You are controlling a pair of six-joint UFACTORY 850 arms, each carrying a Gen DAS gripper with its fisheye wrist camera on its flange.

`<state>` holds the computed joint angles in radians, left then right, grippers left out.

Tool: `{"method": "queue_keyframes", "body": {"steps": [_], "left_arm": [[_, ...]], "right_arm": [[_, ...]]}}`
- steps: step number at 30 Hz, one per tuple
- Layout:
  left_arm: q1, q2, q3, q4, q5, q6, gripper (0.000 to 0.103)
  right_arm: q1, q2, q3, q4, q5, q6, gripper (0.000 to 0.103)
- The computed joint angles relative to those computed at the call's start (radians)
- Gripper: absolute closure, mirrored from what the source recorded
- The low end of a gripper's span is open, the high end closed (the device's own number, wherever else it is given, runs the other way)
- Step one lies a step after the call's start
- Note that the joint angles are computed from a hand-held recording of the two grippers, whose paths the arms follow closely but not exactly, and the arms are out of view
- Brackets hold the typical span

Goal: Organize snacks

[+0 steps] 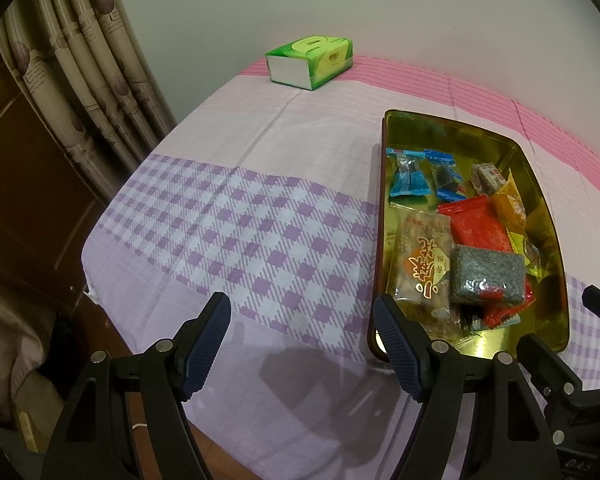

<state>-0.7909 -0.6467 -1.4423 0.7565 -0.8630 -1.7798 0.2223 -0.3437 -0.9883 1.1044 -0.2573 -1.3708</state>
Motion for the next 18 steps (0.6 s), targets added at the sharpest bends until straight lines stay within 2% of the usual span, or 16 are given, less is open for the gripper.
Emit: {"method": "queue_keyframes", "body": {"steps": [18], "left_arm": [[0.000, -0.003, -0.004, -0.001, -0.002, -0.001, 0.029]], "right_arm": [[0.005, -0.008, -0.003, -0.046, -0.008, 0.040, 0.002]]}}
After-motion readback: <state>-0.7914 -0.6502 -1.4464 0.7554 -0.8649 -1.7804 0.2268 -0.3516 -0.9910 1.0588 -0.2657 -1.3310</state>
